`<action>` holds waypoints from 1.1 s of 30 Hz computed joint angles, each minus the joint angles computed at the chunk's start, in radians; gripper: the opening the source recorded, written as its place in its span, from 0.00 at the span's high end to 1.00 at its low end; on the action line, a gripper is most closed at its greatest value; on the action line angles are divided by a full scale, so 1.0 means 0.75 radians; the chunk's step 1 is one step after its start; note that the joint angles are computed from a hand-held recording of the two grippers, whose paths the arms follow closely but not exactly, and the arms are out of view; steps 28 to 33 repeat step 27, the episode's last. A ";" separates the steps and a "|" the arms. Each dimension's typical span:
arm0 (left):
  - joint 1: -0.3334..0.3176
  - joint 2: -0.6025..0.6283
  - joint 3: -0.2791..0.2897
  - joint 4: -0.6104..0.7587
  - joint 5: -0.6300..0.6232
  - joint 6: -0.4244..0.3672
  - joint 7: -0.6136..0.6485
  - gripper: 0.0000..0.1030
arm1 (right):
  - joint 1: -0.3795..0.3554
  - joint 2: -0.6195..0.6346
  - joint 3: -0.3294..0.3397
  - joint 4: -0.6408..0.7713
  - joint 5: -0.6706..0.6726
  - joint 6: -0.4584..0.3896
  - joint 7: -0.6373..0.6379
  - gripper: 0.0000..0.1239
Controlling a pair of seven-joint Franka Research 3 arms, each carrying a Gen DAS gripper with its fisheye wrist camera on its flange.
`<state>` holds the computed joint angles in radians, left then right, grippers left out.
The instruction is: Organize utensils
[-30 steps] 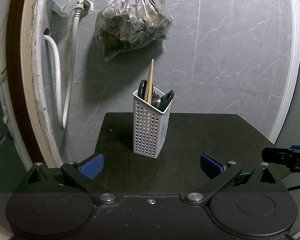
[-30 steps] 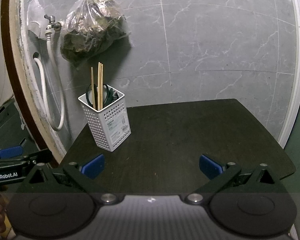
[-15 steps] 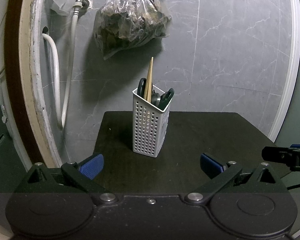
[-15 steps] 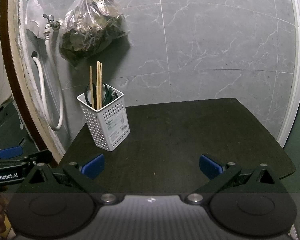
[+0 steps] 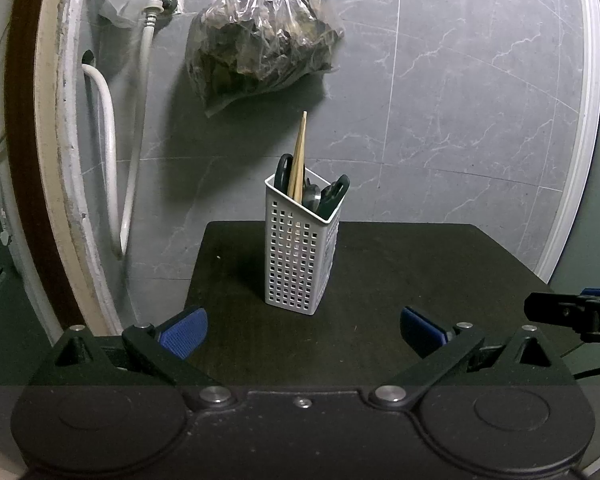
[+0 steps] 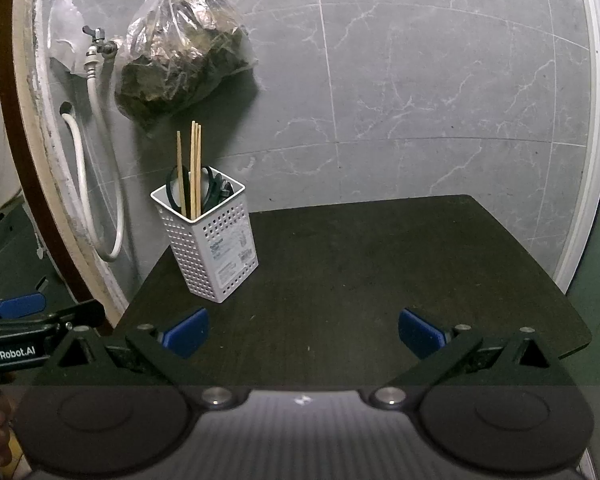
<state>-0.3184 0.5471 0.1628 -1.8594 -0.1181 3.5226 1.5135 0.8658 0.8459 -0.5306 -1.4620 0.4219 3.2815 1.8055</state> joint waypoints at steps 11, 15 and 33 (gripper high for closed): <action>0.105 0.015 -0.090 0.030 0.112 -0.020 -0.065 0.01 | 0.010 0.042 -0.040 0.059 -0.045 -0.057 0.080 0.17; 0.091 0.028 -0.069 0.044 0.119 -0.021 -0.085 0.01 | 0.008 0.054 -0.051 0.081 -0.087 -0.080 0.127 0.17; 0.165 0.070 -0.111 0.113 0.220 -0.062 -0.176 0.01 | -0.014 0.092 -0.071 0.163 -0.253 -0.167 0.315 0.17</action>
